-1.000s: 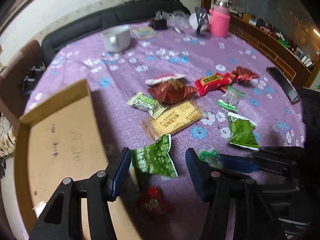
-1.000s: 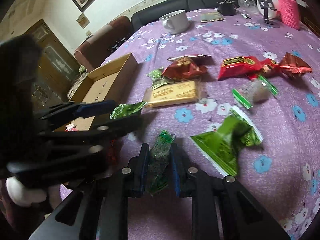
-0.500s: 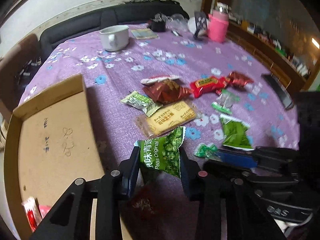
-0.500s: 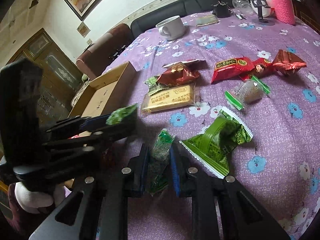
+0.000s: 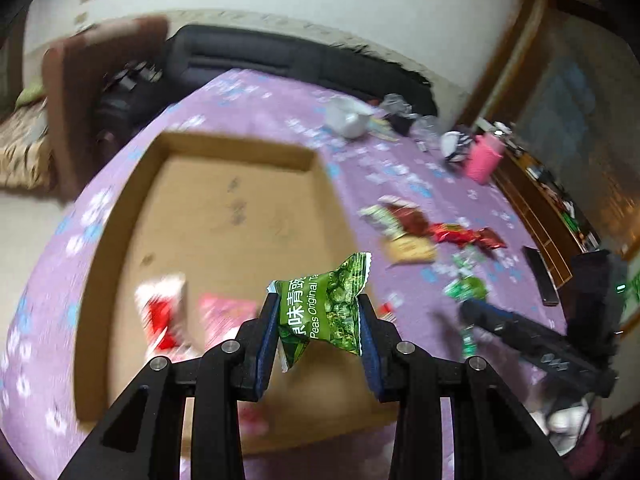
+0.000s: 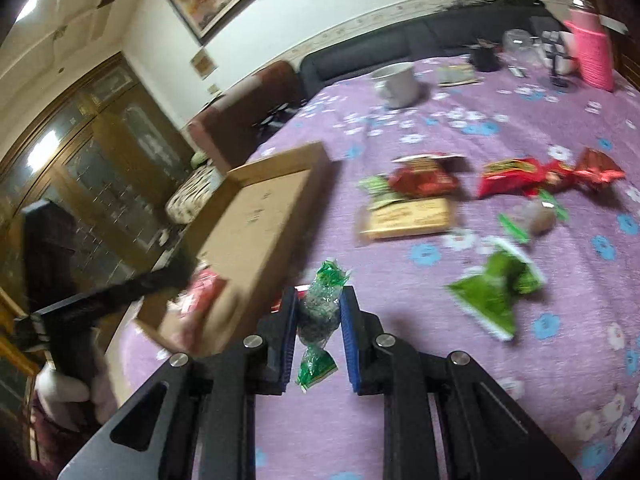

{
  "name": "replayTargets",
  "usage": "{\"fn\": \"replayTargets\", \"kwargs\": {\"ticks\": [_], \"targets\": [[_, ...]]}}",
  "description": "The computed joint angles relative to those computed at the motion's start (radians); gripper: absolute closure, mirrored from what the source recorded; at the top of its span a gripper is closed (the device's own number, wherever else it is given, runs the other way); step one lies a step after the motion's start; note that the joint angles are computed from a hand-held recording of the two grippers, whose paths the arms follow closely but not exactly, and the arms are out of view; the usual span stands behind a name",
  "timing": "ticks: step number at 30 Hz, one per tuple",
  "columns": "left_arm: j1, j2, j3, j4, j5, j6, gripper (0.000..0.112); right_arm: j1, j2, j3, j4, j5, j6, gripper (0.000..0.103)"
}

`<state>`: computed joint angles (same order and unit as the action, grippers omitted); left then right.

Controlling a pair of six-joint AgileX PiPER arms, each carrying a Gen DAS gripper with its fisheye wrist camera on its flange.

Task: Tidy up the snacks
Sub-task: 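Release green pea packet and green candy into the cardboard box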

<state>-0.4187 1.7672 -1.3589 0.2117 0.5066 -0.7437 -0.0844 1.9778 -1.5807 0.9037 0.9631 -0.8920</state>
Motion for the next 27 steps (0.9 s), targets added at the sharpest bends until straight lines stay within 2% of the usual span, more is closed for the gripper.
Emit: {"fn": "replayTargets", "kwargs": {"ticks": [6,11,13,14,15,17,18,21,25,27], "targets": [[0.012,-0.02,0.089,0.026,-0.029,-0.062,0.074,0.11,-0.011,-0.035,-0.059,0.02,0.041,0.083],[0.01,-0.016,0.085,0.042,0.013,-0.064,0.07,0.224,0.005,-0.062,-0.135,-0.014,0.081,0.083],[0.005,-0.013,0.076,0.095,0.044,-0.122,0.058,0.263,0.023,-0.082,-0.171,-0.031,0.11,0.083],[0.007,-0.014,0.079,0.105,0.051,-0.141,0.055,0.282,0.037,-0.097,-0.192,-0.038,0.128,0.083],[0.015,-0.02,0.093,0.097,0.043,-0.145,0.054,0.294,0.048,-0.108,-0.208,-0.041,0.141,0.083],[0.037,-0.061,0.157,0.065,-0.022,-0.14,0.055,0.32,0.062,-0.119,-0.239,-0.056,0.166,0.083],[0.036,-0.085,0.179,0.107,-0.027,-0.191,0.054,0.327,0.069,-0.127,-0.249,-0.058,0.175,0.082],[0.054,-0.137,0.232,0.116,-0.078,-0.228,0.051,0.332,0.074,-0.127,-0.249,-0.072,0.189,0.078],[0.047,-0.179,0.261,0.215,-0.086,-0.341,0.045,0.273,0.048,-0.134,-0.152,-0.025,0.144,0.076],[0.047,-0.191,0.272,0.223,-0.099,-0.36,0.045,0.218,0.013,-0.111,-0.096,-0.032,0.105,0.066]]}}
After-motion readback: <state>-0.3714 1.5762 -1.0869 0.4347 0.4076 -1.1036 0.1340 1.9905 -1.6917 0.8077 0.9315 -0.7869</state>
